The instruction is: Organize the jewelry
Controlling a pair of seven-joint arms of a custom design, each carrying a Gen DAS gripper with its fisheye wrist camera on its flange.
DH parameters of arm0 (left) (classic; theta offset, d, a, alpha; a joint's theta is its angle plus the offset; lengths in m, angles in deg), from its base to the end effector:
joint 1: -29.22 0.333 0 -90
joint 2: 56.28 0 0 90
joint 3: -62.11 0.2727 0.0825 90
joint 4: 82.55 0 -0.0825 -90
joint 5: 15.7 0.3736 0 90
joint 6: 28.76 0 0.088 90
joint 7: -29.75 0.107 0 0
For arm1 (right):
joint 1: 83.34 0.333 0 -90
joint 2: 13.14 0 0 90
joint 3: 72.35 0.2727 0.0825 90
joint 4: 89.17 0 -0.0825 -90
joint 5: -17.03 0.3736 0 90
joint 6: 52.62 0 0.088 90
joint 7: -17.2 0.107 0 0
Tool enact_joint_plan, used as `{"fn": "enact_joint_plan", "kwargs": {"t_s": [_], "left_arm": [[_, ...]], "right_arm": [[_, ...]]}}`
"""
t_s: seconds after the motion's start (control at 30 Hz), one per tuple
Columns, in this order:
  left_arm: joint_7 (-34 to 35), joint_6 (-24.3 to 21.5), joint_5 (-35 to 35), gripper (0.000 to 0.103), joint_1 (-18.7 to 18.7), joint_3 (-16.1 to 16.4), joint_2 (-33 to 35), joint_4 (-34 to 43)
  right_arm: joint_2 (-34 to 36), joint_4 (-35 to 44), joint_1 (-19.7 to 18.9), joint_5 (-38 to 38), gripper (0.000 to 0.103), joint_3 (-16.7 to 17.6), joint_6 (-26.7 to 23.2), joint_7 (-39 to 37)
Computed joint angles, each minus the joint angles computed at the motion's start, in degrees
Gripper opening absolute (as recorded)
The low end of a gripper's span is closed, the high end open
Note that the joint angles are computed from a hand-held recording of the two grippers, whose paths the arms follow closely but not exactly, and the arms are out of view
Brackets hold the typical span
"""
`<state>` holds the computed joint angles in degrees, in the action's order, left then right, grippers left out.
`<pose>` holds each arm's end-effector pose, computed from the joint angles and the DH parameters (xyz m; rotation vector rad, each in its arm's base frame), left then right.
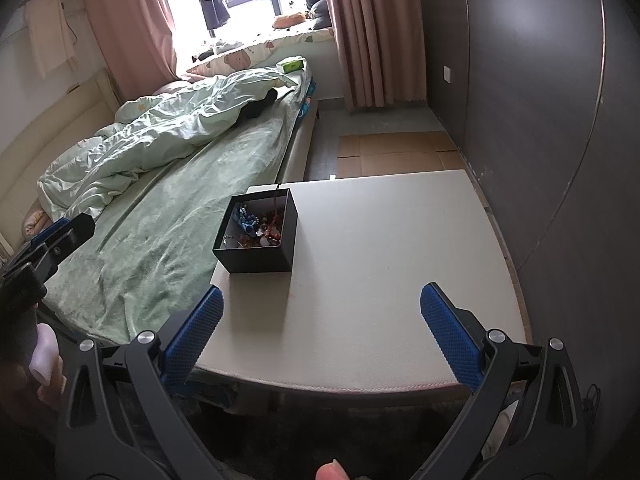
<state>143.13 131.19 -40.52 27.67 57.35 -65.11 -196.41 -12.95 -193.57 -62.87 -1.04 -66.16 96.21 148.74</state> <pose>0.5575 -0.0451 0.6043 -1.5057 1.8266 -1.0524 0.5363 0.2761 0.5750 -1.6441 1.7377 -0.5040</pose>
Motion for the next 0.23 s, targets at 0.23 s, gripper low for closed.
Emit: {"fn": "enact_joint_plan", "kwargs": {"t_s": [0.23], "left_arm": [[-0.3,-1.7,-0.9,0.095,0.2,0.0,2.8,3.0]], "right_arm": [[1.6,1.8,0.0,0.4,0.099,-0.1,-0.9,-0.2]]}}
